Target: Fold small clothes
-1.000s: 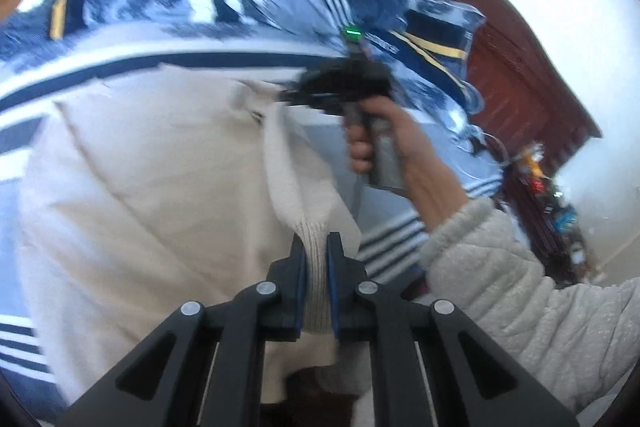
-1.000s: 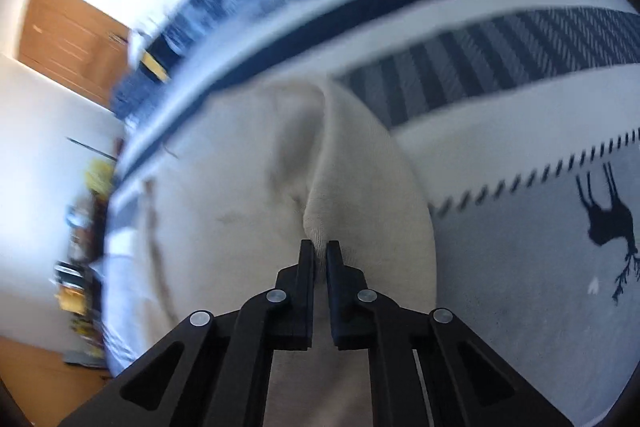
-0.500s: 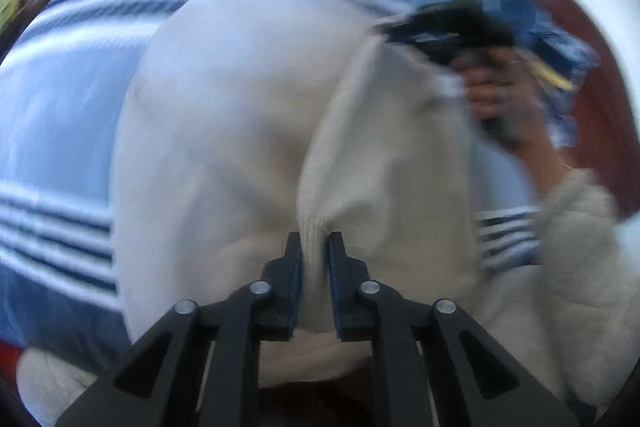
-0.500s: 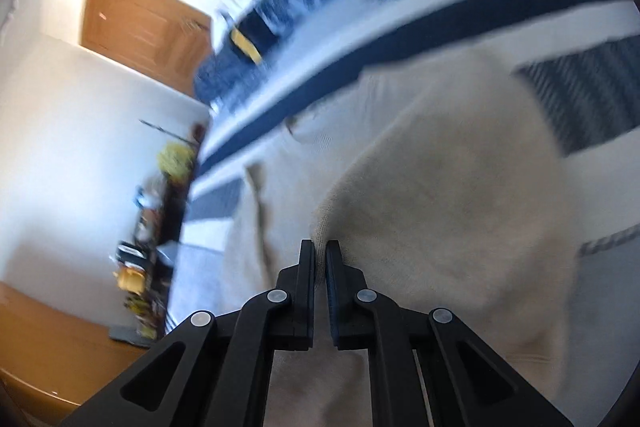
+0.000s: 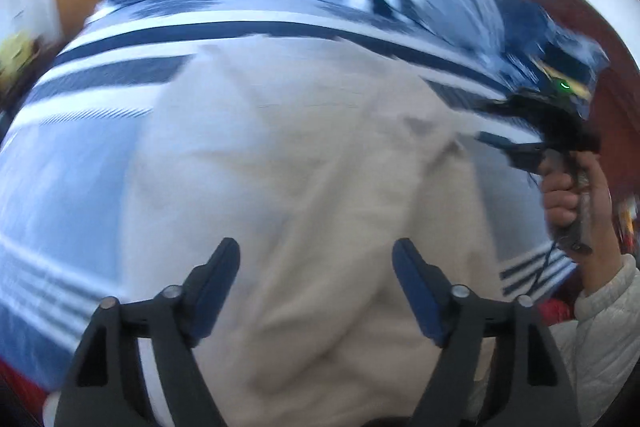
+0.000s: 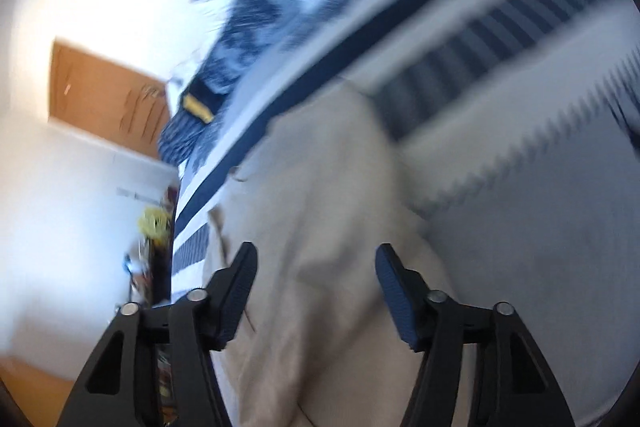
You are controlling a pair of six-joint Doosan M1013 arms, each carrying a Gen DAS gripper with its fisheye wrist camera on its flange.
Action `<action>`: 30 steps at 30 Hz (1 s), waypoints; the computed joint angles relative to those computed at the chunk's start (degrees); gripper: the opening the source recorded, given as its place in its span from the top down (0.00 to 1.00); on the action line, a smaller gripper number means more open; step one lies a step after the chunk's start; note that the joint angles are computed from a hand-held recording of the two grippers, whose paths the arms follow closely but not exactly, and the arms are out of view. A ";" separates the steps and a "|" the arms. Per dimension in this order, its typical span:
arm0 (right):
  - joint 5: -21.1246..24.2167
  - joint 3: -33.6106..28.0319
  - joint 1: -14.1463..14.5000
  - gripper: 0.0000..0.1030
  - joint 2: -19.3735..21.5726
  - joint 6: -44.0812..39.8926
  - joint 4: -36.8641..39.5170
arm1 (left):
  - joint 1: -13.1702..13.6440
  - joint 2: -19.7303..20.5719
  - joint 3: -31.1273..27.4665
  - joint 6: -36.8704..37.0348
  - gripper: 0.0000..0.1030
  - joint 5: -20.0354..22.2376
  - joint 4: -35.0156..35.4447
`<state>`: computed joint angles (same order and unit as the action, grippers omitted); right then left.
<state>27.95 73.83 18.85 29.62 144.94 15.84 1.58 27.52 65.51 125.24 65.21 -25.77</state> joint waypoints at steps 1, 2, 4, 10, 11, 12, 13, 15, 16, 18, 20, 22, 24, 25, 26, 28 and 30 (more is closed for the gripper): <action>0.13 0.60 -0.11 0.46 0.01 -0.35 1.50 | -0.93 0.65 -0.82 0.29 0.24 1.28 1.65; 0.56 1.19 -0.33 0.47 -0.16 -0.99 2.97 | -1.53 0.59 -0.41 0.38 0.24 1.52 2.98; 0.62 1.88 -0.55 0.48 0.01 -6.65 9.76 | -1.59 0.47 0.10 1.17 0.24 1.38 3.94; 7.05 -2.21 1.81 0.48 3.09 -18.75 16.66 | 1.31 -2.19 6.24 -2.85 0.24 -1.01 7.71; 8.33 -2.91 2.17 0.48 3.78 -18.79 16.68 | 1.80 -2.71 7.42 -2.63 0.24 -1.07 7.58; 9.53 -3.44 2.37 0.48 4.47 -19.44 17.96 | 2.06 -3.34 8.64 -1.97 0.24 -1.32 7.51; 10.27 -4.01 2.44 0.48 5.17 -21.30 20.13 | 2.01 -3.91 9.85 -1.04 0.24 -2.17 7.73; 10.91 -4.87 2.84 0.49 5.63 -21.21 18.29 | 1.61 -5.09 12.30 1.15 0.24 -4.60 8.91; 10.76 -5.09 2.96 0.50 5.68 -20.86 16.98 | 1.26 -5.24 13.01 1.50 0.24 -5.32 9.49; 9.78 -4.70 2.96 0.59 5.59 -20.67 16.27 | 0.76 -4.83 13.42 1.98 0.31 -5.55 9.60; 9.53 -4.41 2.70 0.65 5.78 -20.65 17.21 | 0.12 -3.97 12.82 0.66 0.65 -5.42 11.81; 7.82 -2.94 2.35 0.67 5.31 -21.83 20.31 | 0.34 -3.01 11.25 -0.78 0.89 -4.36 11.56; 6.59 -1.77 2.25 0.67 4.51 -22.80 21.70 | 2.32 -1.71 8.16 -2.61 0.93 -0.22 4.91; 6.10 -1.56 2.27 0.67 4.34 -22.66 21.47 | 3.21 -1.37 7.24 -3.40 0.93 0.65 2.27; 5.61 -1.30 2.24 0.66 4.20 -23.00 21.95 | 4.13 -0.91 5.99 -4.46 0.93 1.44 -0.14; 5.51 -1.31 2.18 0.66 4.28 -23.88 22.98 | 5.04 0.02 4.12 -6.48 0.93 2.52 -1.44; 6.26 -2.74 2.34 0.66 5.33 -23.26 22.97 | 5.88 1.33 2.19 -8.45 0.93 4.60 -2.99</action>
